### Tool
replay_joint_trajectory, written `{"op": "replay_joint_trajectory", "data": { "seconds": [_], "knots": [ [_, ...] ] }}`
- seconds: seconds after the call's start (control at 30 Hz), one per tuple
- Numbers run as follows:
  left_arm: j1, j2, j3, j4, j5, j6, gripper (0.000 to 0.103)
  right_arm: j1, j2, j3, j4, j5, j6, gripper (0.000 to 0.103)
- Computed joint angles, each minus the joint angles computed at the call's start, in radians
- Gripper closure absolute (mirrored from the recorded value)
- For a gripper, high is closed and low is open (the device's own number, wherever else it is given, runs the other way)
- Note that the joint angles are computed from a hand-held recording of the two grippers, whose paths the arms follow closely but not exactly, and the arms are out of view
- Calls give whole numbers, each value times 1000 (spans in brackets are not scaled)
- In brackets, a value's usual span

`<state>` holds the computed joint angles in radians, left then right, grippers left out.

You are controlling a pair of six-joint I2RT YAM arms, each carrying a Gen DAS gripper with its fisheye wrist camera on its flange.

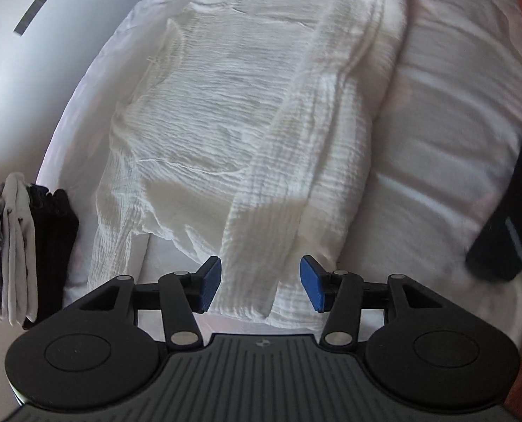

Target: Fold clothes

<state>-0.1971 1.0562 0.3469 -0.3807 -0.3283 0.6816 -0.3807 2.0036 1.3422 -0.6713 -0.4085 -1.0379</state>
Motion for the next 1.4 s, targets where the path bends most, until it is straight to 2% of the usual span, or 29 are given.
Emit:
{"op": "replay_joint_trajectory", "data": {
  "seconds": [0.1,0.23,0.33,0.4,0.43,0.5,0.53,0.6,0.7,0.73,0.77,0.8,0.93,1.07,1.13,1.23,1.4],
  "knots": [
    [-6,22,-91,121,-48,124,45,1,-24,-57,49,13,-115,73],
    [-35,25,-236,350,-148,290,45,8,-82,-158,137,10,-276,67],
    [-37,29,-290,454,-174,377,45,18,-147,-272,250,10,-467,64],
    [-12,62,-289,495,-167,392,46,24,-175,-334,313,-3,-582,61],
    [3,80,-285,511,-159,396,48,31,-183,-363,345,-7,-626,59],
    [47,117,-250,508,-120,374,65,52,-189,-429,443,-2,-687,59],
    [64,137,-224,493,-106,349,69,66,-184,-466,522,9,-684,59],
    [103,142,-154,405,-55,270,87,92,-163,-530,677,32,-680,59],
    [181,94,-58,253,39,133,92,109,-110,-531,766,62,-640,65],
    [215,73,-27,199,75,92,93,114,-95,-521,773,75,-615,83],
    [248,53,5,146,110,52,94,113,-93,-506,759,81,-582,95],
    [282,29,35,89,143,19,94,103,-103,-488,728,64,-541,95],
    [398,-92,155,-149,255,-57,95,35,-195,-415,559,-44,-418,97],
    [480,-231,300,-408,359,-78,95,-59,-305,-310,305,-146,-369,97],
    [513,-281,376,-528,407,-77,95,-115,-353,-249,151,-188,-386,98],
    [495,-366,453,-696,415,-73,95,-194,-392,-168,-59,-223,-454,98],
    [373,-479,524,-924,364,-104,96,-325,-477,-158,-296,-235,-664,98]
  ]
}}
